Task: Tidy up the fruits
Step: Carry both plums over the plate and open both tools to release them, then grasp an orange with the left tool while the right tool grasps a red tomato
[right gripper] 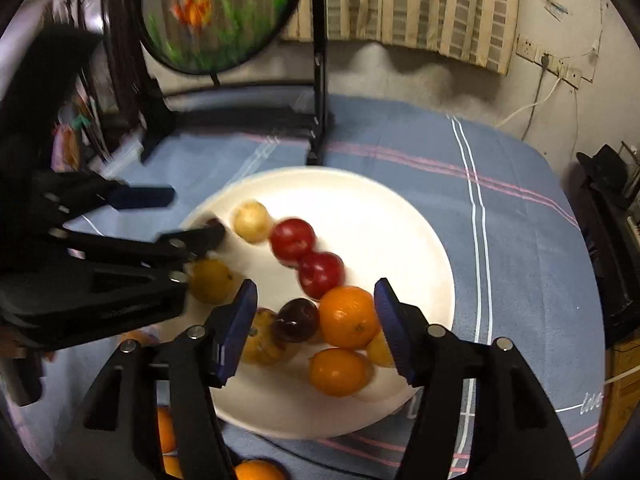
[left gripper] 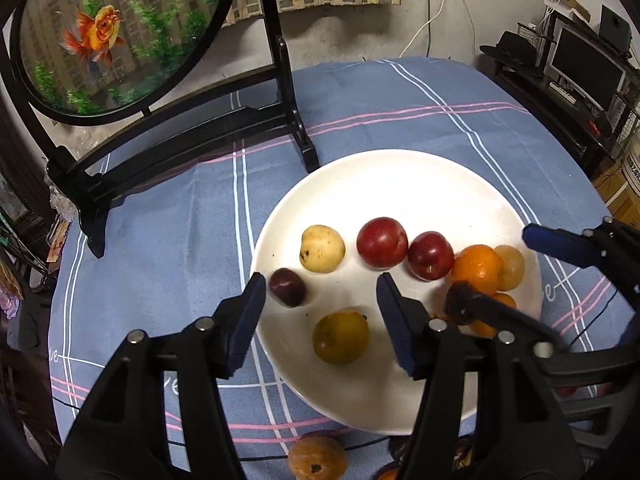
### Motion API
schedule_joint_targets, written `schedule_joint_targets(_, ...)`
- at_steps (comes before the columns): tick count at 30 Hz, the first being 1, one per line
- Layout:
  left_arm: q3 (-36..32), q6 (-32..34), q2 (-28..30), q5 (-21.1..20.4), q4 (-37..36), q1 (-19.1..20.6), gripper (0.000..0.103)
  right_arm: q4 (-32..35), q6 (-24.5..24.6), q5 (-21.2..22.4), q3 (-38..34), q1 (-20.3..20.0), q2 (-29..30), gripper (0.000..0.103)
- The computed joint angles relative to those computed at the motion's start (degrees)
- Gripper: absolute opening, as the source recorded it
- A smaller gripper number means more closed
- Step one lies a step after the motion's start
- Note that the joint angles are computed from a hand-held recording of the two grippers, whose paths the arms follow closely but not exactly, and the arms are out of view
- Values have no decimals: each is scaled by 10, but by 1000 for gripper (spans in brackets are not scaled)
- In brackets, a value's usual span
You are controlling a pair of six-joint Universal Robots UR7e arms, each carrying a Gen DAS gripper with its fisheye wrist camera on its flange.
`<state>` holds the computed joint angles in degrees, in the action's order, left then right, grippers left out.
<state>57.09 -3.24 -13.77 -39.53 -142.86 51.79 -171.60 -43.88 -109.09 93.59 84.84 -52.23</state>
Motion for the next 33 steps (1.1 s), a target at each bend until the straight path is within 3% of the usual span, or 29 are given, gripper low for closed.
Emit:
schedule_joint_targets(6, 114, -2, -72, -23, -69, -13, 62, 41, 31, 55, 94, -14, -99, 61)
schedule_joint_targets(8, 170, -14, -103, -28, -88, -18, 63, 48, 27, 56, 139, -24, -131, 61)
schedule_joint_targets(11, 247, -37, -142, -36, -100, -24, 64, 66, 8, 23, 210, -39, -165, 61)
schedule_joint_targets(14, 313, -81, -175, -50, -84, -27, 64, 42, -17, -20, 251, -46, -161, 61)
schedule_joint_targets(18, 378, -124, -204, -95, -78, -35, 64, 13, -21, -21, 257, -51, -143, 61)
schedule_joint_targets(20, 400, -141, -209, -118, -81, -40, 64, 21, -24, -22, 247, -48, -132, 50)
schedule_joint_targets(22, 404, -151, -205, -138, -76, -41, 64, 48, -25, -20, 236, -45, -124, 31)
schedule_joint_targets(24, 404, -164, -196, -155, -72, -45, 64, 46, -35, -36, 235, -36, -120, 30)
schedule_joint_targets(29, 380, -184, -167, -180, -71, -52, 64, 75, -15, -20, 240, -49, -156, 30)
schedule_joint_targets(33, 344, -196, -133, -174, -52, -50, 64, 86, 1, -14, 242, -62, -180, 30)
